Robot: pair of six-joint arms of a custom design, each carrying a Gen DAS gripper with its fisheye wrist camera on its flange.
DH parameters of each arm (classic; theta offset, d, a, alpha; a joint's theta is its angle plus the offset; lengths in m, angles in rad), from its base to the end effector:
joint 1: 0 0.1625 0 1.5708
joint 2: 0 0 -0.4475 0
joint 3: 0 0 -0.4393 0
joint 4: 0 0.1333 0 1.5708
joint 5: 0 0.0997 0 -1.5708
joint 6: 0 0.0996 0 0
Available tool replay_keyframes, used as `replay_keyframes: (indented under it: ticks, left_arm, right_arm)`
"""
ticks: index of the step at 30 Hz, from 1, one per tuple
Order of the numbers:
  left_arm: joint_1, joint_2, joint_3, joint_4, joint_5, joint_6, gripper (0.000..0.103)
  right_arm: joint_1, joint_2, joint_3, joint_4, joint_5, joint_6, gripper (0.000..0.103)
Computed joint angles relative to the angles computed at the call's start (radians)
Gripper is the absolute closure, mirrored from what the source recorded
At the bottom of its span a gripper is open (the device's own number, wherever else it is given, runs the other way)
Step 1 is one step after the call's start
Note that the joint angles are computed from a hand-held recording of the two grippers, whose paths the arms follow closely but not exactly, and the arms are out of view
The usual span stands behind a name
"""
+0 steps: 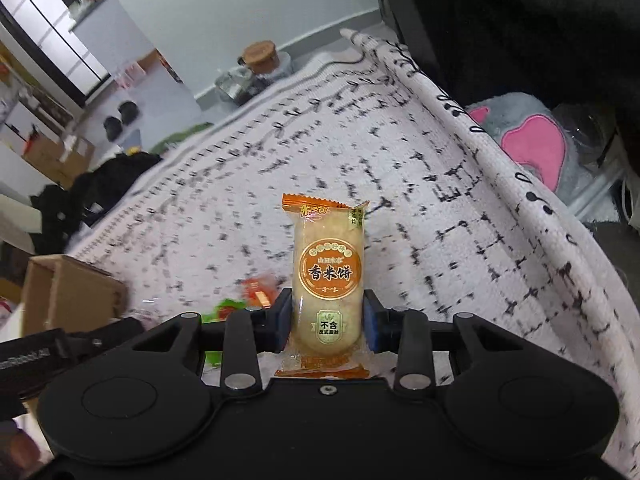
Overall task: Organize snacks
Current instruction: 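Carry the purple candy and rice-cake packet over the cardboard box and release both inside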
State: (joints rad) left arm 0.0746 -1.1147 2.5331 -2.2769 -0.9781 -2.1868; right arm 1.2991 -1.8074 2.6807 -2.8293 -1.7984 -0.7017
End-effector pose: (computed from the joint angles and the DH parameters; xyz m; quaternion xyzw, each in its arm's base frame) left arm -0.2704 -0.2097 0.0024 -0.2076 0.8779 -0.3529 0.2481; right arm 0.0246 -0.3246 0.2084 0.1868 -0.9573 0.1160 0.1875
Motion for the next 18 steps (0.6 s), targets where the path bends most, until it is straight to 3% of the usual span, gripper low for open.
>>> replay_keyframes:
  ticks: [7, 18]
  left_arm:
    - [-0.049, -0.06, 0.008, 0.057, -0.004, 0.011, 0.08]
    - [-0.121, -0.167, 0.019, 0.188, -0.031, 0.009, 0.08]
  right_arm:
    - [0.0, -0.135, 0.044, 0.099, 0.102, 0.012, 0.068]
    - [-0.017, -0.244, 0.101, 0.137, 0.176, 0.03, 0.068]
